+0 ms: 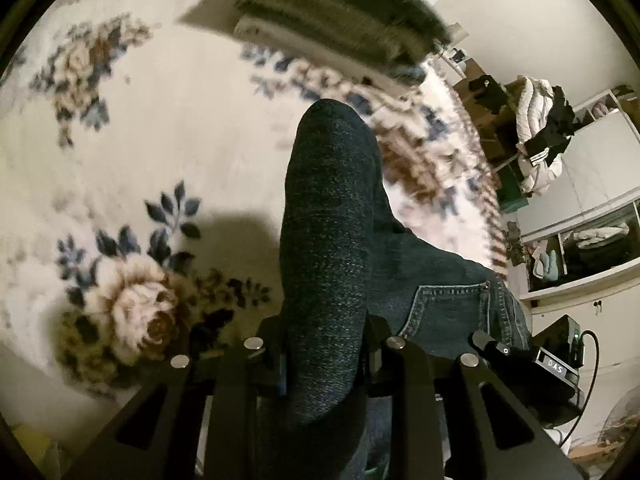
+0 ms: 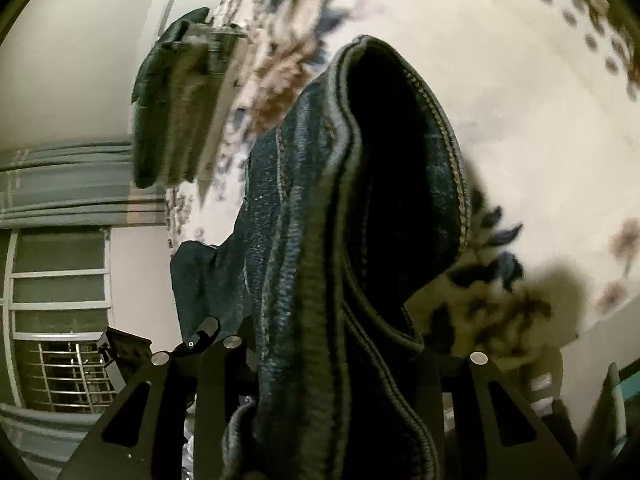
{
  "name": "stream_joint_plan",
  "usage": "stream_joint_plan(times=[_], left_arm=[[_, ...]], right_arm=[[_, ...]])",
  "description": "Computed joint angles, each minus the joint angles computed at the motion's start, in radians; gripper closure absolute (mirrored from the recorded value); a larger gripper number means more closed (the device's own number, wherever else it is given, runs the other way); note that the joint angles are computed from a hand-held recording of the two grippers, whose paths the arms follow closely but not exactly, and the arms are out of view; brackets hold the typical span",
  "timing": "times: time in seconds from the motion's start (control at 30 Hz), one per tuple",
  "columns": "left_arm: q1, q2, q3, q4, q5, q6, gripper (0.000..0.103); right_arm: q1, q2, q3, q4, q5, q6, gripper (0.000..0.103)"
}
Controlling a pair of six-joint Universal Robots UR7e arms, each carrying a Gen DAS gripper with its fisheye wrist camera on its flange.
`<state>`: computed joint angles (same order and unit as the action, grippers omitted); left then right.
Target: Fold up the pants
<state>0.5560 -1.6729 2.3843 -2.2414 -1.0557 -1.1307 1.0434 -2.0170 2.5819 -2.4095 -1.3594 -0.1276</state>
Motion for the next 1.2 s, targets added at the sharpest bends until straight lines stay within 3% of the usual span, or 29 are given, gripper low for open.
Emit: stream_joint_plan(times=[0.2, 0.4, 0.53, 0.67, 0.97, 1.2], left_arm=[[-0.087, -0.003, -0.239, 0.326, 0.014, -0.12, 0.082], [-0.162, 0.057, -0.507, 0.581, 0.095, -0.216, 0.082], [-0.176, 0.076, -0.609, 0.642, 0.142, -0.228, 0.082], [-0.152, 0.094, -0.687, 0.629, 0.16, -0.17, 0.082], [-0.062, 0.167, -0.825, 0.555, 0.146, 0.025, 0.082], [0.093, 0.271, -0.923, 0.478, 0.128, 0.142, 0.082]], right_arm=[[0.258, -0.018, -0.176, 0.193, -0.067, 0.2, 0.065], [0.531, 0.094, -0.422, 0.307, -0.102, 0.345, 0.065], [0.644, 0.173, -0.556, 0.336, -0.114, 0.405, 0.065], [0.74, 0.258, -0.654, 0.313, -0.14, 0.458, 0.065], [0.844, 0.425, -0.823, 0.236, -0.202, 0.585, 0.065], [0.793, 0.617, -0.98, 0.223, -0.166, 0.552, 0.065]])
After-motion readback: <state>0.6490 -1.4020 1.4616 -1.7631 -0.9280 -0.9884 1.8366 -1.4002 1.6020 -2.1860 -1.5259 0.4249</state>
